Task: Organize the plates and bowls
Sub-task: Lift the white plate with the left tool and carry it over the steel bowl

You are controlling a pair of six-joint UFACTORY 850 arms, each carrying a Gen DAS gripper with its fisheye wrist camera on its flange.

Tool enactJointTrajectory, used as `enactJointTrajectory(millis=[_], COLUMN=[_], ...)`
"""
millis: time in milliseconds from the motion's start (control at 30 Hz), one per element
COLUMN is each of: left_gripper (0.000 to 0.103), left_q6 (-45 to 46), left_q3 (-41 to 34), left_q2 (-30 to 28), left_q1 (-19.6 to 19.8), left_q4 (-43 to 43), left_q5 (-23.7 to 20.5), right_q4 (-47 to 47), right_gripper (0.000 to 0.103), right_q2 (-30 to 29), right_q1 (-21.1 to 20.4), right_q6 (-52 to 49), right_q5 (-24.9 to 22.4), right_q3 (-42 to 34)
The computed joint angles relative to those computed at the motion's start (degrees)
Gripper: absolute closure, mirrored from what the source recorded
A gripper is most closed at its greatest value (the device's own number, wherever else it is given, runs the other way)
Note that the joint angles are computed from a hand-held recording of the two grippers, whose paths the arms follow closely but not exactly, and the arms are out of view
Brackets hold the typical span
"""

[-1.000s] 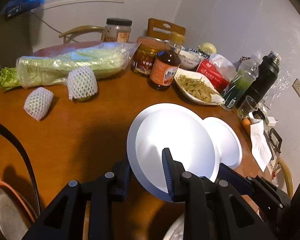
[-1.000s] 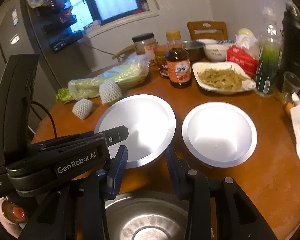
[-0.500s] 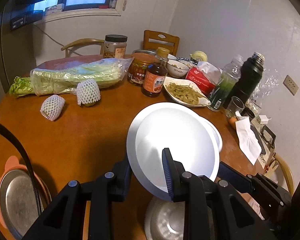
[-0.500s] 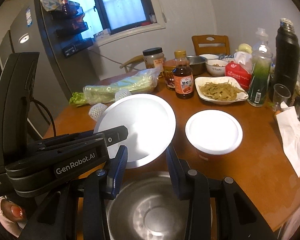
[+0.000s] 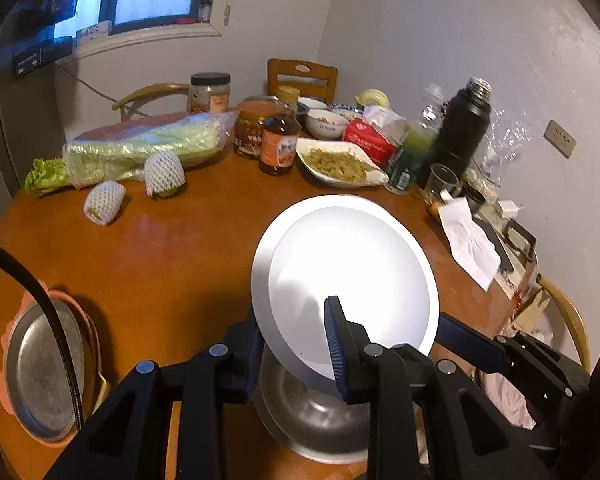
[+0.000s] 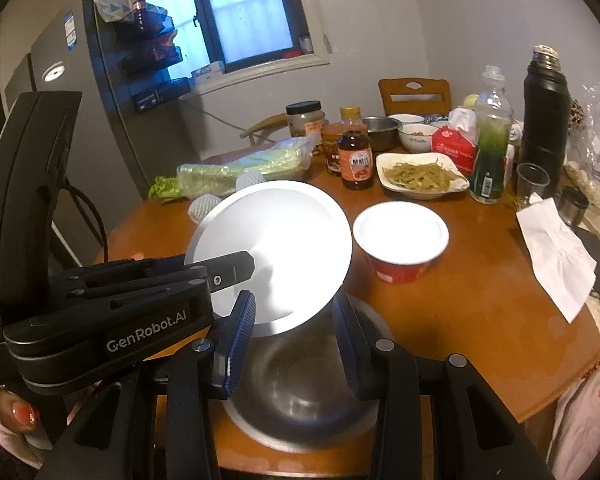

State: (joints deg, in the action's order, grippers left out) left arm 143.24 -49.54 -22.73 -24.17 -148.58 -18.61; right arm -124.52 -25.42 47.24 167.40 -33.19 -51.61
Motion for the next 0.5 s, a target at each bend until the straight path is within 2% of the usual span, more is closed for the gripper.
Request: enactJointTrajectory(millis=[167,500], left_gripper=[0.074,0.074], left_q6=[-1.61,-1.93], left_q3=[0.74,0.79], left_q2=[-0.1,-1.48], left_q1=[-0.79,-2.01], left_q4=[2.1,2.05], left_q5=[0.84,2.9], right_q4=[1.5,-3.95], right_gripper=[0.062,0.062], right_q2=[0.75,1.0], right_q1=[0.97,0.71], right_q6=[-0.38,6.42], right_q5=[-0.02,1.41], right_q3=[1.74,4.39])
